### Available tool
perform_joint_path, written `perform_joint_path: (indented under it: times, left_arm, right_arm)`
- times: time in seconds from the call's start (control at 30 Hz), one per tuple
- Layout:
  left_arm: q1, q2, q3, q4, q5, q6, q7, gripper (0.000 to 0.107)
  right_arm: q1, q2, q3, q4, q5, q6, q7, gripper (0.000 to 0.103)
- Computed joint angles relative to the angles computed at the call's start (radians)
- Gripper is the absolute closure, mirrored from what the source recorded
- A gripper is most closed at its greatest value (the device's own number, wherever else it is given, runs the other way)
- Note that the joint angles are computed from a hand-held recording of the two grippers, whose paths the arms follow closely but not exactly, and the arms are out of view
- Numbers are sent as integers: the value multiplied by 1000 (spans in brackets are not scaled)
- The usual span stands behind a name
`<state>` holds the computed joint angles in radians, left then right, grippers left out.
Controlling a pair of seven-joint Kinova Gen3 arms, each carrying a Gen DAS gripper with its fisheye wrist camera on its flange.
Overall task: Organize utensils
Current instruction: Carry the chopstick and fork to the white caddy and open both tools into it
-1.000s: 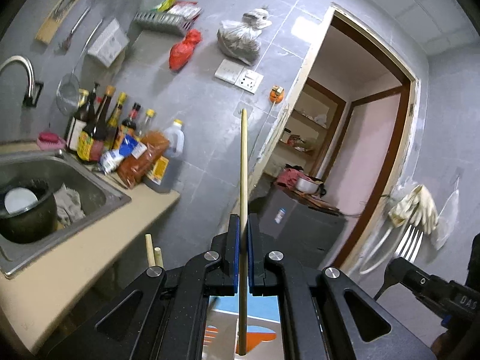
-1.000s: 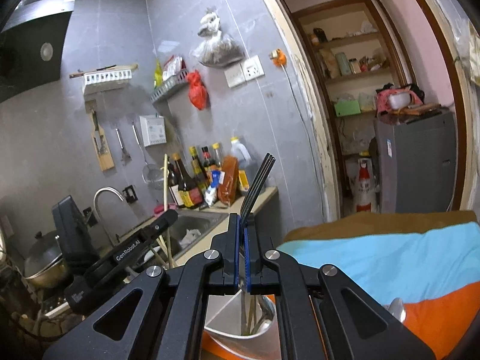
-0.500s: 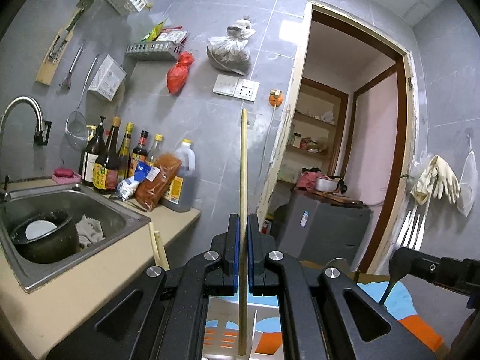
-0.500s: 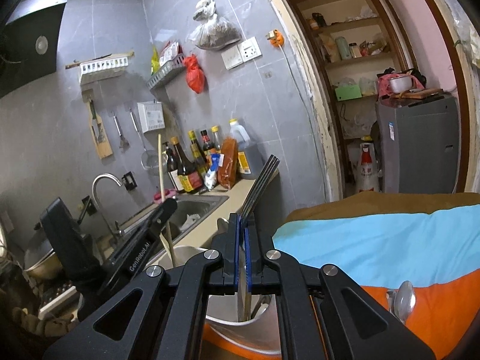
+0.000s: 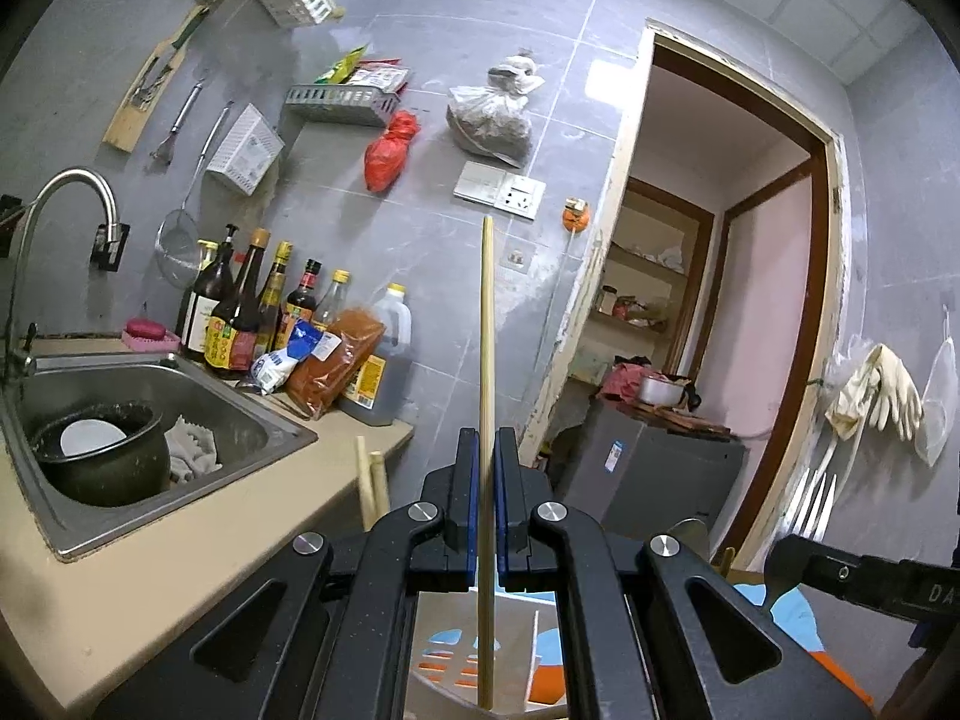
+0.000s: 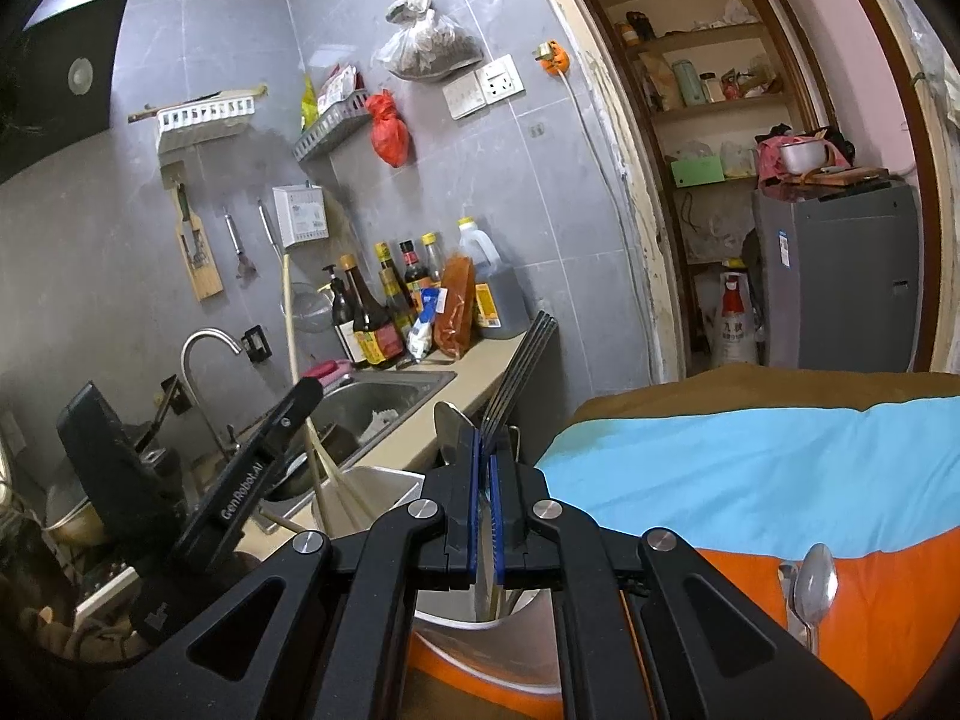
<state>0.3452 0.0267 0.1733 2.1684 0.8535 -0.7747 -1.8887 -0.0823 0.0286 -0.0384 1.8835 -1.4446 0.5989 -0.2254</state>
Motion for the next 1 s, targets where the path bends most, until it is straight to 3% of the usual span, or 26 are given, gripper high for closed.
perform_joint_path:
  times: [0.47,0.77,1.0]
  left_arm:
    - [-1,-11,5,10,3,6,-4,105]
    - [22,1,13,19,18,-43,-19,105]
    - [17,-22,13,13,42,17,-65,104]
  right_arm:
    - [-13,-5,-1,24,-22,-29,31,100]
    - [-11,-4,-2,27,-23,-27,33,100]
    - [-8,-6,0,35,-21,-19,32,100]
